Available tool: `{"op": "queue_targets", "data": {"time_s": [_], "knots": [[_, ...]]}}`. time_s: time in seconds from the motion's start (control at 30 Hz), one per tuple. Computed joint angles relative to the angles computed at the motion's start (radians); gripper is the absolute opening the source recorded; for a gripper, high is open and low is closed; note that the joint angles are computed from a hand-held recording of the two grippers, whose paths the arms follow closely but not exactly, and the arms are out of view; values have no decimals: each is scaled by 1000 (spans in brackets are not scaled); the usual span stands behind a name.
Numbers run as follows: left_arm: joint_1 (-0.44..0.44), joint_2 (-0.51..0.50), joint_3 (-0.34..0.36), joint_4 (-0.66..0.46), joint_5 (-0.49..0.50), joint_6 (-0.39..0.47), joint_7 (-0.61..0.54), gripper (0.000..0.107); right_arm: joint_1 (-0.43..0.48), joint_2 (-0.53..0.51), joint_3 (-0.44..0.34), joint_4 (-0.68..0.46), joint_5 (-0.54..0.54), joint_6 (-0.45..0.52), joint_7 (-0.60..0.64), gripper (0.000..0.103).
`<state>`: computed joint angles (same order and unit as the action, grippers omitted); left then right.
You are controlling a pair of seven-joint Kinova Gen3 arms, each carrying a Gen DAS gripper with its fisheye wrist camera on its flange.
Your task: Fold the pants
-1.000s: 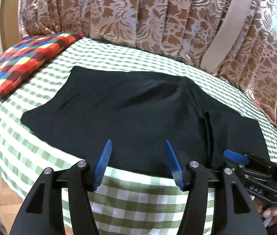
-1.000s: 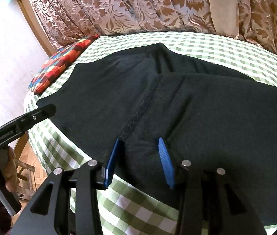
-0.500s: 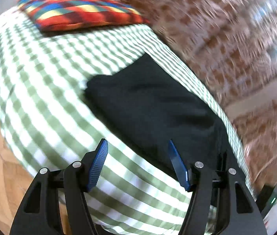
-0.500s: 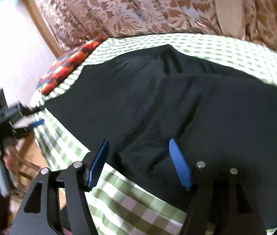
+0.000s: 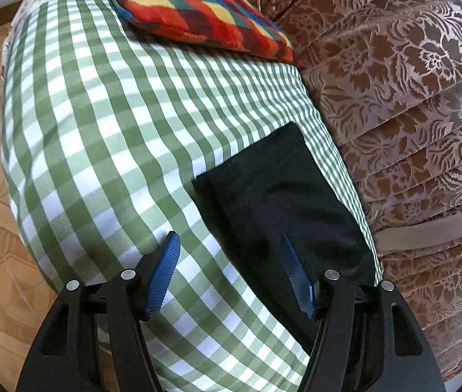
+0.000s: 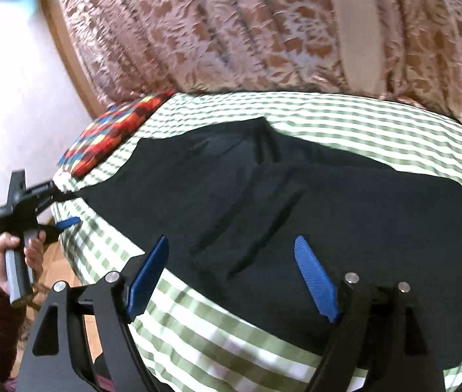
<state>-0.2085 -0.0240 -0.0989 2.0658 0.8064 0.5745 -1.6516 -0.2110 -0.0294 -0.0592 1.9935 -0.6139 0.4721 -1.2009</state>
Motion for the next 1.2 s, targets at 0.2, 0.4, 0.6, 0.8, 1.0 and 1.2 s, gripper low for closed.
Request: {"op": "queue_targets", "data": {"time_s": [0.2, 0.4, 0.6, 0.8, 1.0, 1.2], "knots": [[-30, 40, -7, -1, 145, 24, -91, 63, 23, -14, 18, 16, 59, 30, -70, 57], [-40, 102, 27, -46, 116, 19, -29, 63, 35, 13, 20, 13, 47, 53, -62, 56], [86, 139, -29, -80, 17, -47, 70, 13, 60, 34, 16, 19, -7, 67, -16, 59], [144, 25, 107, -70, -68, -224, -125, 12, 63, 39, 16, 15, -45, 76, 25, 69], [305, -1, 167, -119, -85, -235, -369, 12, 276, 46, -81, -17, -265, 197, 209, 70], [369, 31, 211, -117, 12, -220, -583, 12, 501, 180, -206, -129, -509, 441, 322, 82]]}}
